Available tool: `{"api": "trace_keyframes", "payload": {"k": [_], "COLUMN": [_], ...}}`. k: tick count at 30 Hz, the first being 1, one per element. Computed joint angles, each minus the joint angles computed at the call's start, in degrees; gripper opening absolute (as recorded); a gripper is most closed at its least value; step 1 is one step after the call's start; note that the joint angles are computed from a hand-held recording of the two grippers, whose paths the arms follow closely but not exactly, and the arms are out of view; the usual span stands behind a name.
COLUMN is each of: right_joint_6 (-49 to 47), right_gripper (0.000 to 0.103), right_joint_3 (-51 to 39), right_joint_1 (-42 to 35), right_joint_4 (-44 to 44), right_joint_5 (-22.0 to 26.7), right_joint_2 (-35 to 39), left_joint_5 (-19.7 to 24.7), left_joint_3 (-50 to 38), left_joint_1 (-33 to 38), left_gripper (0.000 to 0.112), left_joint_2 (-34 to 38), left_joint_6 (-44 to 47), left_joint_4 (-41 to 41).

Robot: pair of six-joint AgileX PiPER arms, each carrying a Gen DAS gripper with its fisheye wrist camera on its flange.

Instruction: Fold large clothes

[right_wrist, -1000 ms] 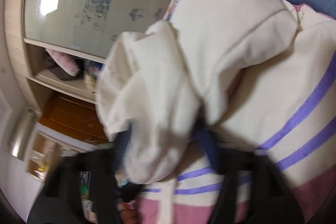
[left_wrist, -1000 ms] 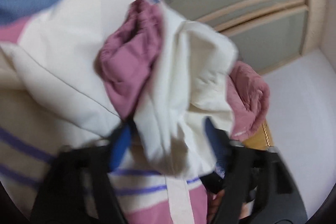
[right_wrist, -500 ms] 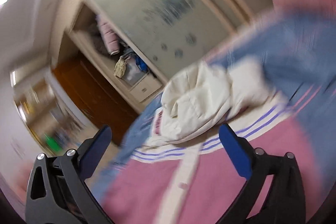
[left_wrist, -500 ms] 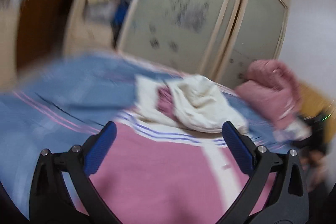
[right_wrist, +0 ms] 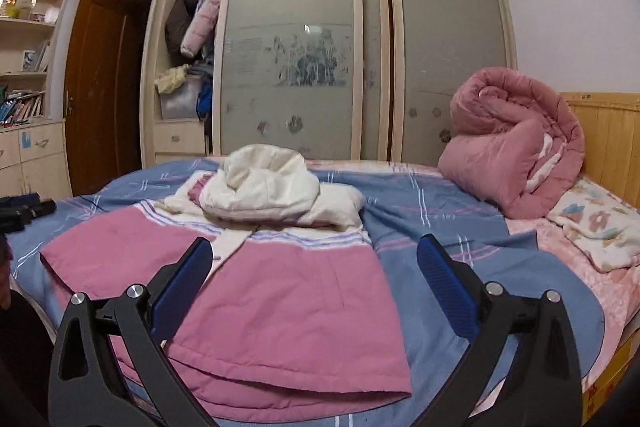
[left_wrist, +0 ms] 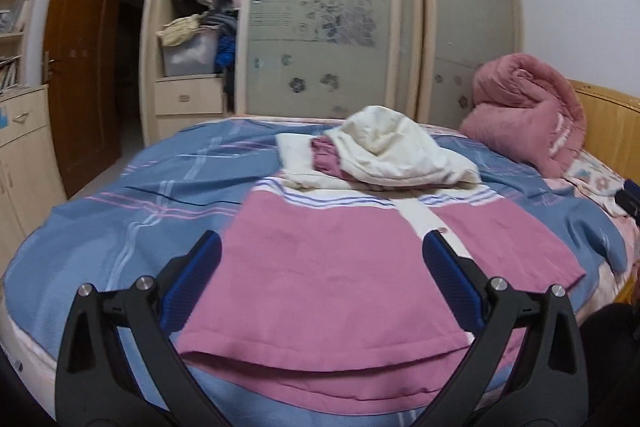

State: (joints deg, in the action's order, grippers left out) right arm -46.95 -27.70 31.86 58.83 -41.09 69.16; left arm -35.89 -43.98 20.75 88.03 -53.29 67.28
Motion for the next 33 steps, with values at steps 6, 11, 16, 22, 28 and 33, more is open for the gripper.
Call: {"api": "trace_keyframes", "payload": {"k": [6, 11, 16, 22, 28, 33], "right_joint_6": [-4.4, 1.6, 3.7, 4.1, 1.7, -4.3], "right_gripper": [0.102, 0.102, 0.102, 0.102, 0.102, 0.102], "right_joint_3": [0.0, 3.2, 4.3, 4.2, 4.0, 3.6], "right_joint_1": [4.2, 1.0, -1.0, -2.0, -0.3, 2.8], "right_joint_4": [5.2, 2.0, 0.8, 0.7, 2.3, 6.1], "right_joint_5": [-4.6, -2.2, -0.9, 0.4, -1.3, -3.4], "right_joint_2": [2.6, -1.8, -3.5, -3.9, -3.4, -2.9], "left_joint_5": [5.6, 4.5, 2.3, -0.5, 0.3, 0.3], "left_joint_3": [0.2, 1.0, 1.2, 1.2, 2.3, 2.9], "left_joint_1": [-4.5, -3.0, -0.3, 1.9, 1.0, 1.5], "left_gripper": [0.101, 0.101, 0.101, 0.101, 0.101, 0.101], "left_joint_2": [0.5, -0.1, -0.5, -0.6, -1.4, -1.7], "left_joint_6": [2.1, 1.6, -0.7, -3.5, 0.1, 2.4], "left_joint_4": [0.2, 1.6, 3.9, 5.8, 3.8, 3.9]}}
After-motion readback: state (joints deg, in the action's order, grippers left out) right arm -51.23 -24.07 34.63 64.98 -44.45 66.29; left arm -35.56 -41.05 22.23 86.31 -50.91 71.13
